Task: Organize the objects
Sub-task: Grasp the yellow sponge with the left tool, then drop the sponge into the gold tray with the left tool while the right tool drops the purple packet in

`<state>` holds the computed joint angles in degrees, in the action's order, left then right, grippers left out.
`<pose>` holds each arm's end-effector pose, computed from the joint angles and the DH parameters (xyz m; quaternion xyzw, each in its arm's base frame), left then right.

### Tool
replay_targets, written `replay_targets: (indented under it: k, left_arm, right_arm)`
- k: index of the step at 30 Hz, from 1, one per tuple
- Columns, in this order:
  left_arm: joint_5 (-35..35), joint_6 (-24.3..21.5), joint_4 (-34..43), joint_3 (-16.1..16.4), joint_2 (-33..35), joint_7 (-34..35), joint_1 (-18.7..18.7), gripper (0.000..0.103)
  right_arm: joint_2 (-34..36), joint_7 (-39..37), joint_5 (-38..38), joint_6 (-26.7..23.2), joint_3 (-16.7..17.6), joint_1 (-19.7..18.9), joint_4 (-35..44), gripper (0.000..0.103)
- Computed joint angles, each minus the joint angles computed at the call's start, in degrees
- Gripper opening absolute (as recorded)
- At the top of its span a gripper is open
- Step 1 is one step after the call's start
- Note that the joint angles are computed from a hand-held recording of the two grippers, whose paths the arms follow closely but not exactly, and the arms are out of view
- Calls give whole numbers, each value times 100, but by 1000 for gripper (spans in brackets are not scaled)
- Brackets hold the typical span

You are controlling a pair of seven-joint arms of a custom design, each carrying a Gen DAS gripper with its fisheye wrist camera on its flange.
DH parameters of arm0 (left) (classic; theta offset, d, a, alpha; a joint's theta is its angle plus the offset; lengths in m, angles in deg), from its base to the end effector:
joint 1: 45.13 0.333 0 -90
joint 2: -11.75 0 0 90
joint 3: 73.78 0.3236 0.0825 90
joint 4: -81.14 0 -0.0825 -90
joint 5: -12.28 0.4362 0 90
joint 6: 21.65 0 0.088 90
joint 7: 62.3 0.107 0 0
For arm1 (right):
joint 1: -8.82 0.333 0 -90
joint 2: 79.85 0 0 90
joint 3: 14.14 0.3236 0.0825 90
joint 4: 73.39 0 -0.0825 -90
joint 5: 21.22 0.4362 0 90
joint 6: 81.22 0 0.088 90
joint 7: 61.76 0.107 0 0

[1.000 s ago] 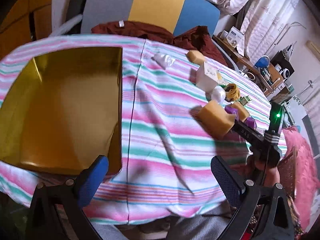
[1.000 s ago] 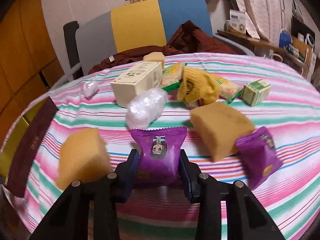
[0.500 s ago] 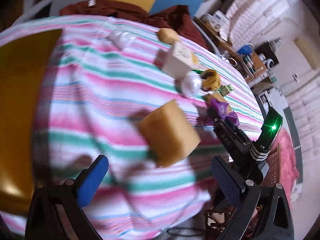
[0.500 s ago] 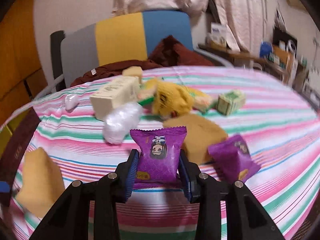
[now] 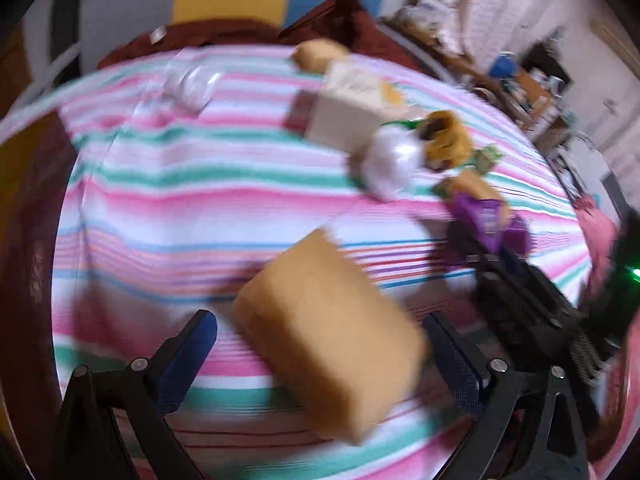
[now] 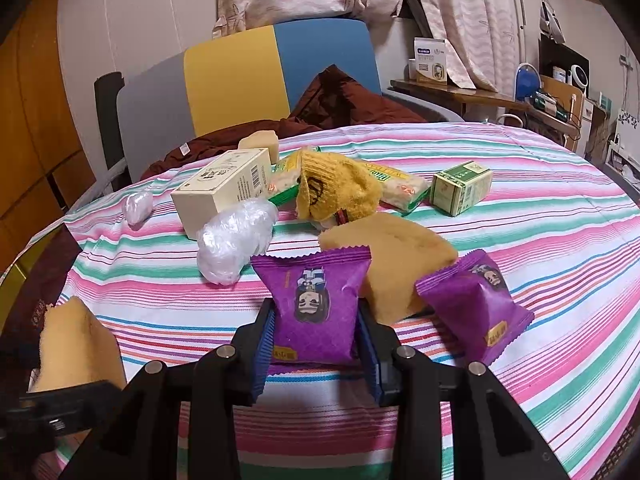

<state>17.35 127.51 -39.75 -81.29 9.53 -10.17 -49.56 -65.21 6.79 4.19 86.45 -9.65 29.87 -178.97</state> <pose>0.6084 -0.1312 0.4748 -0.8005 0.5378 -0.2347 0.1224 0.6588 0.2799 0.4642 -0.7623 0.4968 -0.1657 0.3803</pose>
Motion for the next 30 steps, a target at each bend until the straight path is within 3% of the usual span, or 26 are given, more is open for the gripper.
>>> replay_targets:
  k: [4, 8, 12, 16, 21, 25, 30]
  left_arm:
    - [8, 593, -362, 48, -180, 168, -2, 94]
    - [-358, 888, -527, 123, -286, 817, -101, 77]
    - [-951, 1132, -750, 242, -428, 1275, -202, 70]
    - [-1233, 1456, -983, 332, -681, 1506, -313, 69]
    - [-896, 1797, -1327, 483, -1171, 1437, -448, 69]
    - [-620, 1843, -1534, 622, -1509, 1151, -489, 69]
    - [-104, 1843, -2004, 681, -2142, 578, -263, 69]
  right_arm:
    - [1, 79, -95, 67, -50, 55, -25, 38]
    - [-23, 246, -300, 201, -145, 160, -95, 38]
    - [-91, -520, 414, 419, 319, -197, -197, 36]
    - [-203, -2028, 1758, 697, 978, -648, -290, 36]
    - [-238, -2377, 1753, 680, 719, -301, -335, 36]
    - [-220, -2108, 1378, 580, 440, -43, -349, 36]
    - [-222, -2048, 1288, 606, 418, -21, -383, 36]
